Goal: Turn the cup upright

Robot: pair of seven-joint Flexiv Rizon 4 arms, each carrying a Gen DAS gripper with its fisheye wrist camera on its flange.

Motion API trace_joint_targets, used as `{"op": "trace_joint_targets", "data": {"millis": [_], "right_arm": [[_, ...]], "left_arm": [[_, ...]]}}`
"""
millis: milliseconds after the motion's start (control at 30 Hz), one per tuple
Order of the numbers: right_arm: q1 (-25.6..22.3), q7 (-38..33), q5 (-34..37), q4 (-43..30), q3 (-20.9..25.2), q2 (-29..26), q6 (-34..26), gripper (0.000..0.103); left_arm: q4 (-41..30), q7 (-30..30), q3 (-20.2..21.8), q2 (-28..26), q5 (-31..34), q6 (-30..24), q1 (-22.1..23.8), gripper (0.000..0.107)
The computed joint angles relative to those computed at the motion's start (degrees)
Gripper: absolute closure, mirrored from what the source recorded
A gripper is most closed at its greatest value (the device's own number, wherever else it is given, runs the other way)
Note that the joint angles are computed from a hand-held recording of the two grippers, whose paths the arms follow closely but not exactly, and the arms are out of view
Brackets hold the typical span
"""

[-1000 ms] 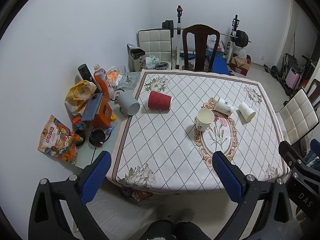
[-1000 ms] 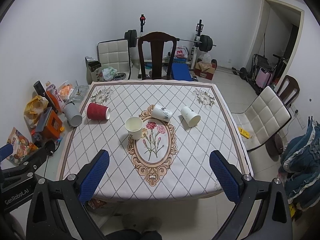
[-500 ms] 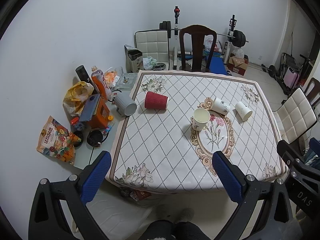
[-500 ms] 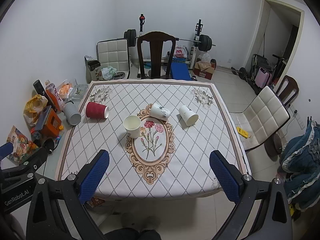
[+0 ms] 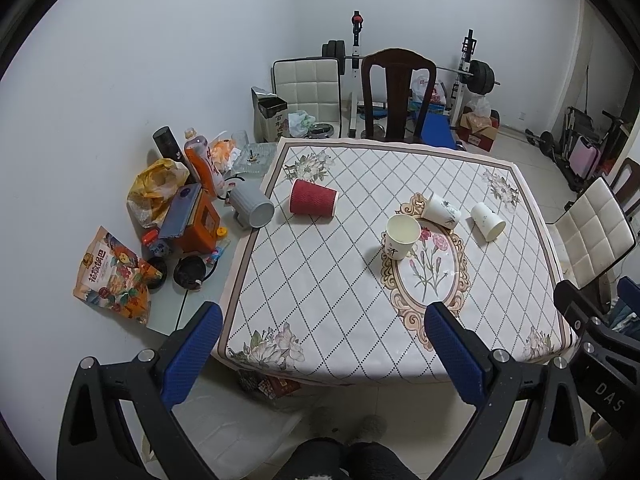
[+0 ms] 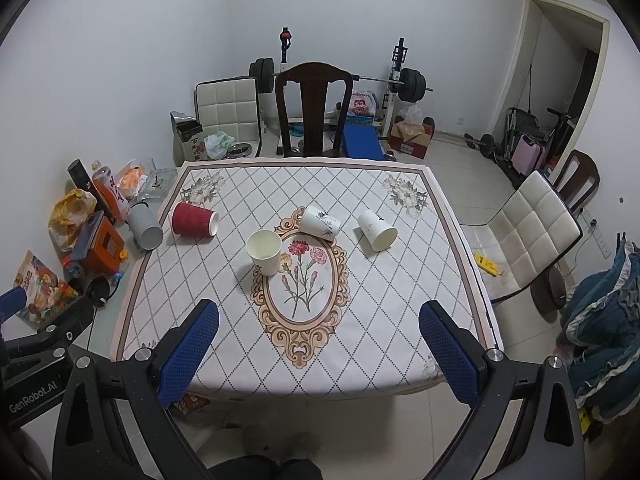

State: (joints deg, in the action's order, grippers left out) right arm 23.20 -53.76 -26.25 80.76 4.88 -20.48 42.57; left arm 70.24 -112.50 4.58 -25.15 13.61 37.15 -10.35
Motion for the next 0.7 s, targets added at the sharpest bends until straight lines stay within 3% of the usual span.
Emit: {"op": "trace_joint_targets", "data": {"millis": [700], "right_arm": [[-0.15, -1.57, 1.08, -0.8, 0.14, -0.48, -0.46, 0.001]], "left_arm": [[-0.31, -0.9, 0.07, -0.42, 0.22, -0.73, -0.16, 0.004]]}}
